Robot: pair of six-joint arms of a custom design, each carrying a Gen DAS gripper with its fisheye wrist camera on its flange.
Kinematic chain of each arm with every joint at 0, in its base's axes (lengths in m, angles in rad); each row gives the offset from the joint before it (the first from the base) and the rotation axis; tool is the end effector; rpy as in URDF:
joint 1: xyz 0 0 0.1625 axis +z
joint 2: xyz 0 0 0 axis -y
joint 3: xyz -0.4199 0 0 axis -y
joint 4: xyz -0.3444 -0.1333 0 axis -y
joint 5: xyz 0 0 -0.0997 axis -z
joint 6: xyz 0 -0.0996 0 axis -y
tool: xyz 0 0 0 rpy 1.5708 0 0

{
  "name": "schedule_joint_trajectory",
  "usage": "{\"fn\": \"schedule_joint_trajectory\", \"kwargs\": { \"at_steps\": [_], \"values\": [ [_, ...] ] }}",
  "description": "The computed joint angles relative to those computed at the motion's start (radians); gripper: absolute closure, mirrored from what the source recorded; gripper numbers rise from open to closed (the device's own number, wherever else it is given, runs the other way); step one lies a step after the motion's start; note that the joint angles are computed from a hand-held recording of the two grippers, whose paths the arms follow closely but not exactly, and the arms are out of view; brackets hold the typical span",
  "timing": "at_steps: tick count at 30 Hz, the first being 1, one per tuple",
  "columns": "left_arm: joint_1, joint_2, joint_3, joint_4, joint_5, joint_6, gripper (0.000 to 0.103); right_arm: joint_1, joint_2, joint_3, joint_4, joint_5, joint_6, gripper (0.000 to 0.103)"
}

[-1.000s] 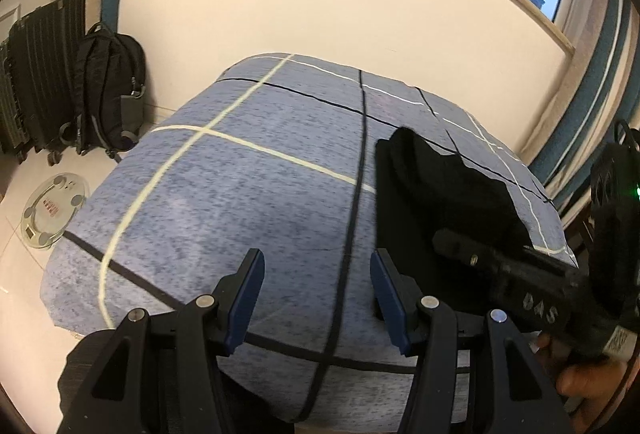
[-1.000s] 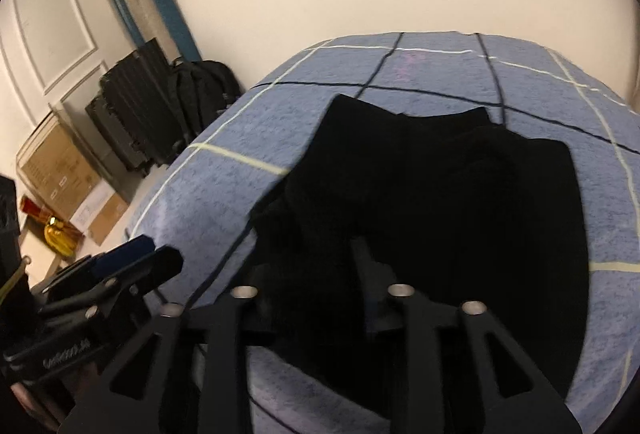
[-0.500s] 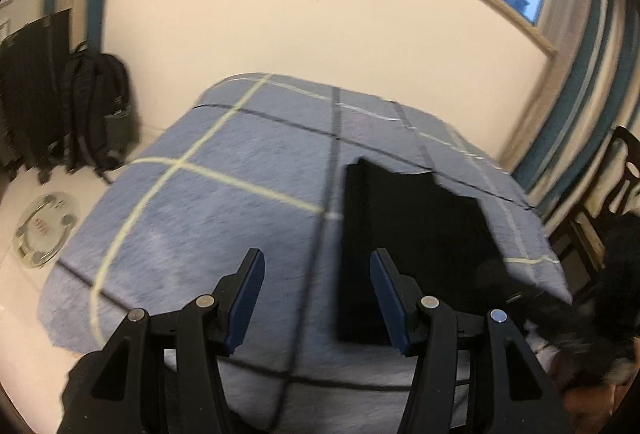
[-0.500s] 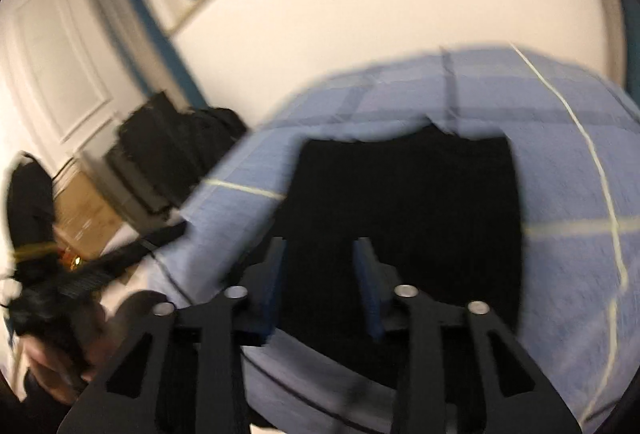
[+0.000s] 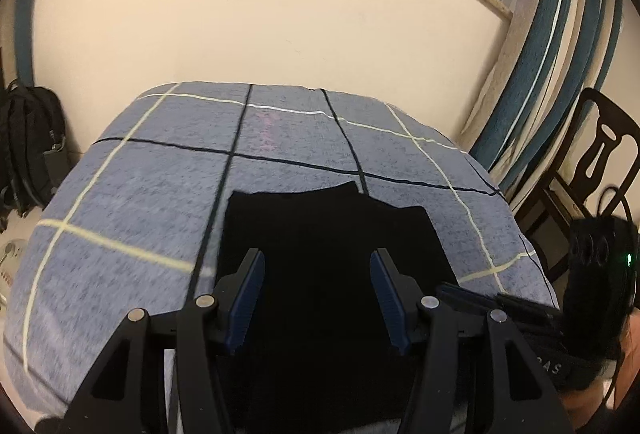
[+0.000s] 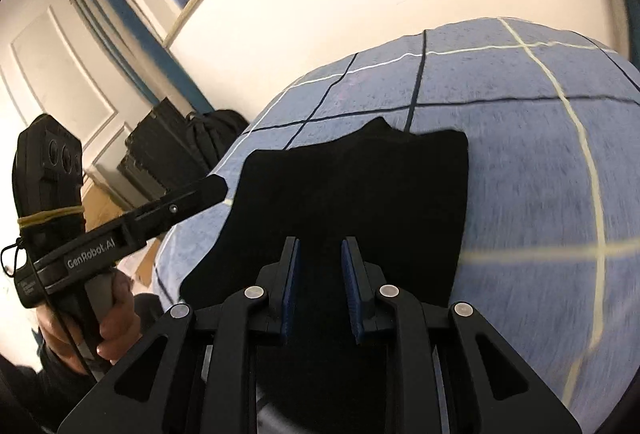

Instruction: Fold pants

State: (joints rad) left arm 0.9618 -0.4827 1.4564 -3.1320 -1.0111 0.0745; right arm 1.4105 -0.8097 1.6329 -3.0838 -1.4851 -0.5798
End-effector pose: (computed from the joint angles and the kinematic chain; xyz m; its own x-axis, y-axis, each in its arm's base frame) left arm -0.2450 -0.6768 0.0576 -0.8256 0.2935 -0.4819 0.5391 0.6627 -0.5199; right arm 0.0341 -0.6779 0.2009 -0.8975 -0.3291 0.2934 -0.4406 0.6947 -0.5686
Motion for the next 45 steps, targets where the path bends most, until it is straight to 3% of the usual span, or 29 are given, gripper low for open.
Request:
{"fn": "schedule_joint_trajectory", "kwargs": {
  "at_steps": [5,6,7,9,12,20,25,31,36,39,42,45],
  "values": [
    [0.034,0.082,-0.131,0.101,0.039,0.025,0.045,-0.008,0.082,-0.215,0.166,-0.036,0.036,0.083],
    [0.043,0.092,-0.139,0.105,0.051,0.027,0.045,-0.013,0.093,-0.242,0.178,-0.039,0.055,0.096],
    [0.044,0.095,-0.136,0.093,0.068,0.036,0.045,-0.026,0.104,-0.284,0.211,-0.023,0.093,0.103],
    [0.046,0.094,-0.12,0.066,0.078,0.057,0.045,-0.041,0.109,-0.317,0.217,0.011,0.142,0.103],
    [0.051,0.083,-0.116,0.083,0.07,0.041,0.044,-0.041,0.108,-0.323,0.19,0.006,0.147,0.103],
    [0.033,0.078,-0.122,0.098,0.104,0.036,0.044,-0.018,0.048,-0.199,0.086,-0.013,0.082,0.096],
    [0.012,0.051,-0.063,0.068,0.116,0.022,0.044,-0.01,0.005,-0.078,-0.006,-0.012,0.031,0.091],
    [-0.023,0.009,0.034,0.024,0.14,0.029,0.044,0.015,-0.032,0.11,-0.176,-0.091,-0.089,0.089],
    [-0.043,-0.012,0.111,-0.001,0.153,0.025,0.044,0.024,-0.008,0.188,-0.282,-0.192,-0.174,0.088],
    [-0.042,-0.014,0.141,0.011,0.166,0.001,0.044,0.019,-0.006,0.22,-0.347,-0.186,-0.19,0.086],
    [-0.046,-0.011,0.174,-0.03,0.2,0.016,0.044,0.018,-0.011,0.23,-0.355,-0.199,-0.184,0.086],
    [-0.04,-0.029,0.204,-0.049,0.181,0.009,0.044,0.019,-0.029,0.239,-0.333,-0.198,-0.174,0.086]
  ]
}}
